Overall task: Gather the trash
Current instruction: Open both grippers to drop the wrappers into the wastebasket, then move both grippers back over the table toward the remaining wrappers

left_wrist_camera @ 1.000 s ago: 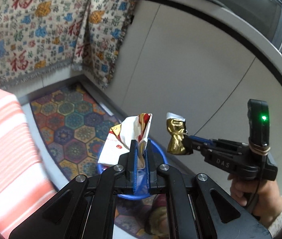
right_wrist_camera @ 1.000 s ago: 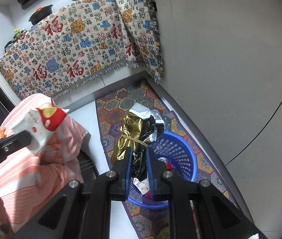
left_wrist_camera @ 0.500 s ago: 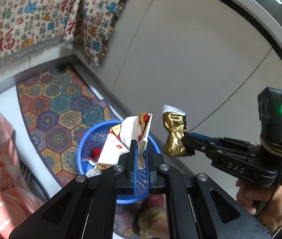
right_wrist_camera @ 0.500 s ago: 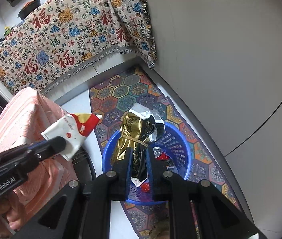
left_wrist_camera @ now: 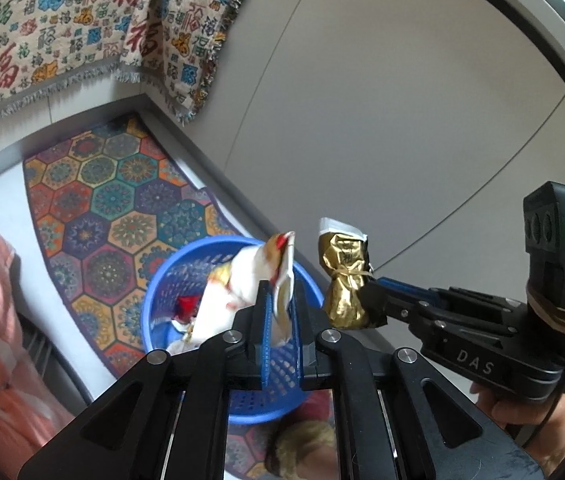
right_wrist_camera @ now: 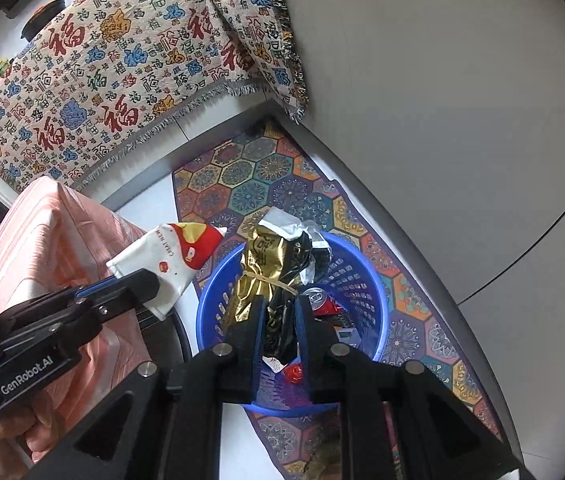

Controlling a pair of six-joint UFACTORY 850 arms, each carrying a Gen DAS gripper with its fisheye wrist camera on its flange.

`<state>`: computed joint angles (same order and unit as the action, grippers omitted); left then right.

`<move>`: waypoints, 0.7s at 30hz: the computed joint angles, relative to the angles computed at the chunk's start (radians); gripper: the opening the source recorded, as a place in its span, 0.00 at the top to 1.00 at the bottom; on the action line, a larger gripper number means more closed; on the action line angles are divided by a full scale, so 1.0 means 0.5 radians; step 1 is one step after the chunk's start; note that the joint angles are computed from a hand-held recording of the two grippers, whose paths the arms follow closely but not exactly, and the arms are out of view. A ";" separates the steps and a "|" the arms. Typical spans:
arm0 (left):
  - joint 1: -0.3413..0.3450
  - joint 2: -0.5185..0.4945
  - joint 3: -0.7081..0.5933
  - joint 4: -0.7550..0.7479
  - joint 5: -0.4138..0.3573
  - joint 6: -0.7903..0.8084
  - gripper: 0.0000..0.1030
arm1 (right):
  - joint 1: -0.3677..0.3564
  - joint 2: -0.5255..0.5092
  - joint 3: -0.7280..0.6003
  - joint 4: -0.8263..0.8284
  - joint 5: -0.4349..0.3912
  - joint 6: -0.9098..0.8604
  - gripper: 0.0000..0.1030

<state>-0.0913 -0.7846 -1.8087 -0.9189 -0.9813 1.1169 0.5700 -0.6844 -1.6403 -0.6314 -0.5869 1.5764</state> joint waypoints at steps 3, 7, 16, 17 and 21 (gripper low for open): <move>-0.007 -0.035 -0.031 0.000 -0.014 -0.020 0.85 | -0.006 -0.013 -0.006 -0.016 0.007 0.028 0.83; -0.007 -0.064 -0.049 -0.024 -0.003 -0.045 0.58 | -0.011 -0.013 0.015 -0.079 0.029 0.102 0.77; 0.044 0.034 0.015 -0.081 0.044 -0.041 0.40 | 0.012 -0.002 0.003 -0.205 -0.037 0.221 0.51; 0.057 0.080 0.052 -0.105 0.060 -0.012 0.36 | 0.022 0.002 -0.003 -0.258 -0.068 0.261 0.50; 0.130 0.224 0.155 -0.183 0.043 0.071 0.28 | 0.066 -0.001 -0.071 -0.437 -0.250 0.385 0.46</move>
